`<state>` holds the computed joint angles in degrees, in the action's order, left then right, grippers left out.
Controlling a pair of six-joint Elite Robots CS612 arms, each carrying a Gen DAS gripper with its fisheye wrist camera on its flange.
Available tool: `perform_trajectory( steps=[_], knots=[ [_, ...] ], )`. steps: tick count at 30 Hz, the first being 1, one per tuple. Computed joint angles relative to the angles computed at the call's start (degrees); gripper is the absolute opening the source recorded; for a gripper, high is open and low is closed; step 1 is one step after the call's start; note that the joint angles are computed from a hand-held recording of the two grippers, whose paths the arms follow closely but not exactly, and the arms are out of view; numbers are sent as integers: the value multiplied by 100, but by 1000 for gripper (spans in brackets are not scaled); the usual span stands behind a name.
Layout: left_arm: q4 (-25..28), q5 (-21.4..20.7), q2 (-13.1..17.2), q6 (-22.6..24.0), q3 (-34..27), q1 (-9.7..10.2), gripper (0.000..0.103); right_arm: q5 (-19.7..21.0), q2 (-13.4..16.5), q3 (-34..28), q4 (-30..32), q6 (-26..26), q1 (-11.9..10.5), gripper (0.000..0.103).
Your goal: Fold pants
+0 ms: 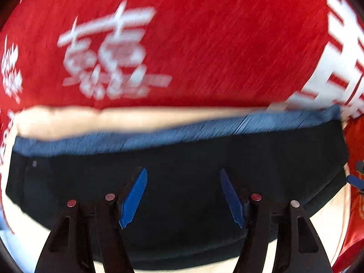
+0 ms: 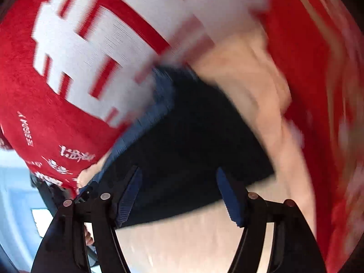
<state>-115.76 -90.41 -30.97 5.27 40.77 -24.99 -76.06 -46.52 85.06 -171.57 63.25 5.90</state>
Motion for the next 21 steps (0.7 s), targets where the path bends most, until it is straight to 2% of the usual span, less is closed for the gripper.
perform_trajectory(
  steps=[2,4,7,8,9,10,11,13,14,16,18,21],
  knots=[
    [125,152,-18,-43,88,37,68,-2,98,73,-339,277,51,63],
    [123,167,-8,-134,133,74,68,-30,314,-51,-715,554,47,62],
    [224,254,73,-99,107,85,68,-103,513,-240,-772,805,33,62],
    [235,261,88,-87,111,77,68,-146,565,-290,-877,917,27,53],
    [168,291,80,-70,158,69,68,-67,601,-341,-902,998,0,24],
    [116,306,61,-36,197,72,68,22,629,-411,-836,1071,-24,11],
    [168,316,55,-12,173,76,68,21,612,-438,-766,1035,-42,9],
    [241,175,-11,-12,175,109,68,98,525,-346,-1111,1021,-40,8],
    [154,73,-97,19,265,134,68,128,421,-201,-1330,950,-22,8],
    [59,45,-227,187,428,162,68,132,249,5,-1339,802,34,8],
    [63,99,-269,311,511,172,68,118,137,148,-899,557,56,9],
    [353,341,-205,280,493,168,68,642,261,96,-212,290,-66,16]
  ],
)
